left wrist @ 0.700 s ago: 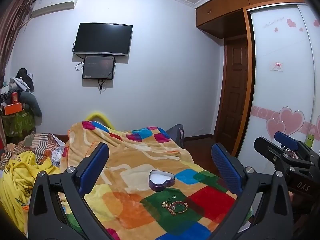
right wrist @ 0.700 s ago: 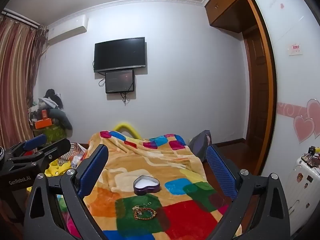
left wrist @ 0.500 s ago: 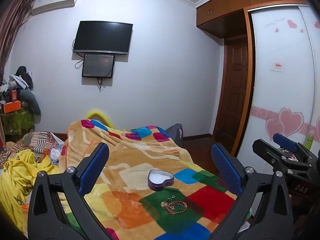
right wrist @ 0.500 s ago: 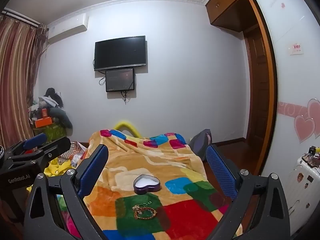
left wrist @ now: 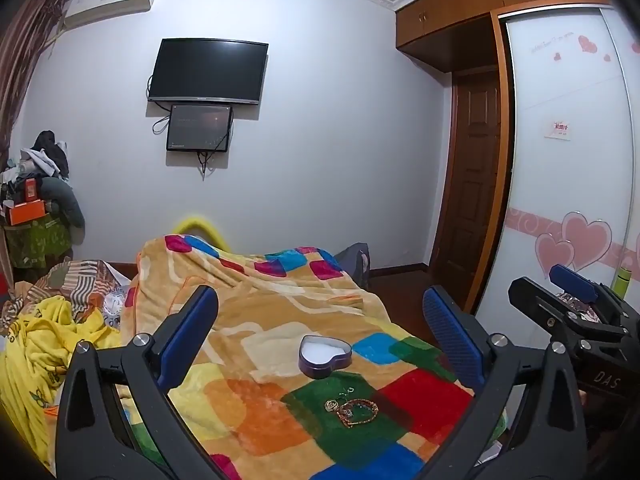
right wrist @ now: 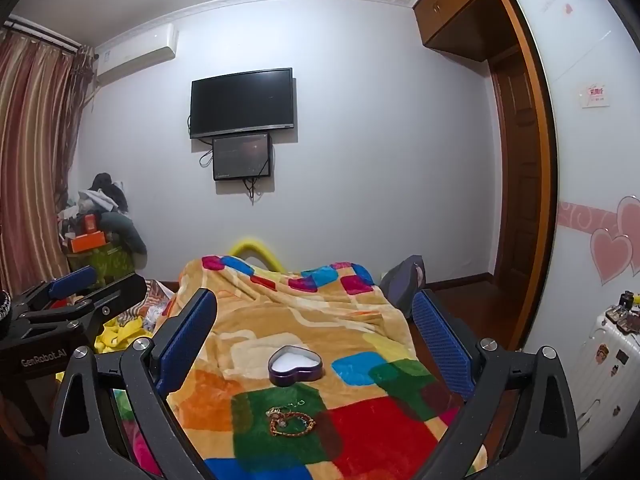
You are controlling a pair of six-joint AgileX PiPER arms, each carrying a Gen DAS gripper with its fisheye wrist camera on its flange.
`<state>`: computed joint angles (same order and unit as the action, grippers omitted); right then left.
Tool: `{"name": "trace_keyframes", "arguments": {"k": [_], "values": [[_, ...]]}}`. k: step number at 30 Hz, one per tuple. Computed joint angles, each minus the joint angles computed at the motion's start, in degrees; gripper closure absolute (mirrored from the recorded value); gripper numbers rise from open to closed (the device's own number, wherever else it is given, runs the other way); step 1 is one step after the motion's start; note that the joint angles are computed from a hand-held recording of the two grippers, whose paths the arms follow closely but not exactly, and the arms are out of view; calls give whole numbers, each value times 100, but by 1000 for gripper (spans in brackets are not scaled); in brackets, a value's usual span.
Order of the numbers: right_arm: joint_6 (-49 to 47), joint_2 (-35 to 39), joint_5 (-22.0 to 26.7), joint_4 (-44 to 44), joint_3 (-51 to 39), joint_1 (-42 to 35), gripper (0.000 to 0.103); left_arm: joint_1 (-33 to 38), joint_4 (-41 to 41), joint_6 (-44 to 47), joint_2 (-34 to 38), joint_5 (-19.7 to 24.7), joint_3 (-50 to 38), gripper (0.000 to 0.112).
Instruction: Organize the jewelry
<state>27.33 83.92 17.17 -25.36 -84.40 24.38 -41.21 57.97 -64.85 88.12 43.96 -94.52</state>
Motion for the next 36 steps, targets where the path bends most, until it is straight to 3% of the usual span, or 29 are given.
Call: {"name": "trace_keyframes", "arguments": {"k": [15, 20, 22, 36], "values": [[-149, 10, 41, 143, -50, -18, 6, 8, 77, -100, 20, -43, 74, 9], [136, 21, -22, -118, 15, 27, 6, -62, 264, -229, 42, 16, 99, 9], [658, -47, -184, -630, 291, 102, 6, -77, 235, -198, 52, 30, 71, 9], [629, -47, -174, -585, 285, 104, 6, -142, 246, -104, 107, 110, -48, 9]]}}
